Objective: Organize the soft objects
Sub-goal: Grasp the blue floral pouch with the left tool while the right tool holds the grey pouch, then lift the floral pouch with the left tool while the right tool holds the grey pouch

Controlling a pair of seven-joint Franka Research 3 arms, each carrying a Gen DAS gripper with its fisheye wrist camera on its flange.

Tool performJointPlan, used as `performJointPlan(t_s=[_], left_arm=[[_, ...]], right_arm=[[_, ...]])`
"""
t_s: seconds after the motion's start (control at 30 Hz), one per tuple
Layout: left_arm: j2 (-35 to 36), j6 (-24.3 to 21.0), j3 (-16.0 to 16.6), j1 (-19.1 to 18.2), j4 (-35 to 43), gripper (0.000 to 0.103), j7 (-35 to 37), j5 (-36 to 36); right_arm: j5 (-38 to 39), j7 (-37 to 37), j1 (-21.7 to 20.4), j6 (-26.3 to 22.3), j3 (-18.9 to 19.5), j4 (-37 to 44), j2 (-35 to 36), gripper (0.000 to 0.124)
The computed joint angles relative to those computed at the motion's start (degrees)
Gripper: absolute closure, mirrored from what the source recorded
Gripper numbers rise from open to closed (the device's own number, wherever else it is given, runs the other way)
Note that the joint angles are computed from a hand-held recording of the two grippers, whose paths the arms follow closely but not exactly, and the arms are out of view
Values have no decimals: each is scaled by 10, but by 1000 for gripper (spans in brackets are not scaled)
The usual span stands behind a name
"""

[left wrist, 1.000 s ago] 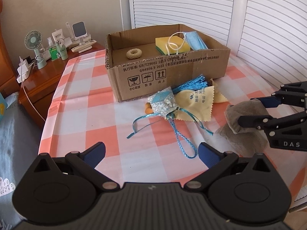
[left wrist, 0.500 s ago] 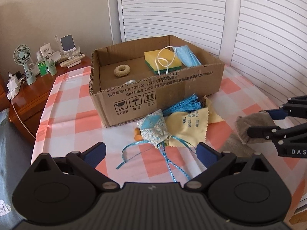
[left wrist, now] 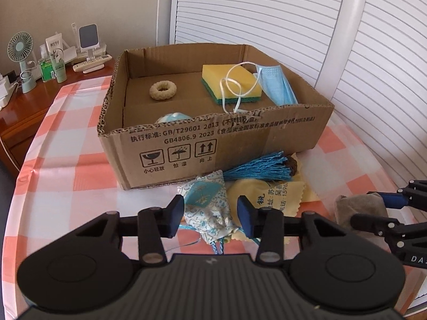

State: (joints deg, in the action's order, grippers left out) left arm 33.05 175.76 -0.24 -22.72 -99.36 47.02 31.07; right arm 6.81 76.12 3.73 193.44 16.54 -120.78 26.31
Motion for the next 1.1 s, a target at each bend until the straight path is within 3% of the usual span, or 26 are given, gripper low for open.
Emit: performJointPlan(t_s=[0.23,0.33,0.47,0.53,0.6,0.7,0.9,1.1], left_arm=[[20,-13,-24,18,24,60,23,-19],[20,-16,-10,5,26,60,14,-18],[18,-7,-23,18,18,60,23,-24],[19,-5,-24,19,19,63,25,-28],[20,-5,-25,19,20,74,26,-31],[17,0,-20,16,15,78,27,-32],[-1,3,-17,13,-4,81,33,-26],[-38,6,-39,34,-40,81,69,-22]], right_arm=[[-4,3,-15,-5,11,7,9,76],[-4,3,-19,-4,15,6,10,76],[-7,2,-19,-2,16,3,8,76],[-8,2,-19,-1,15,1,7,76],[-9,4,-22,0,18,1,7,76],[-11,6,-23,2,19,-3,4,76],[-26,10,-38,5,33,-14,-6,76],[-51,13,-54,9,45,-27,-20,77]])
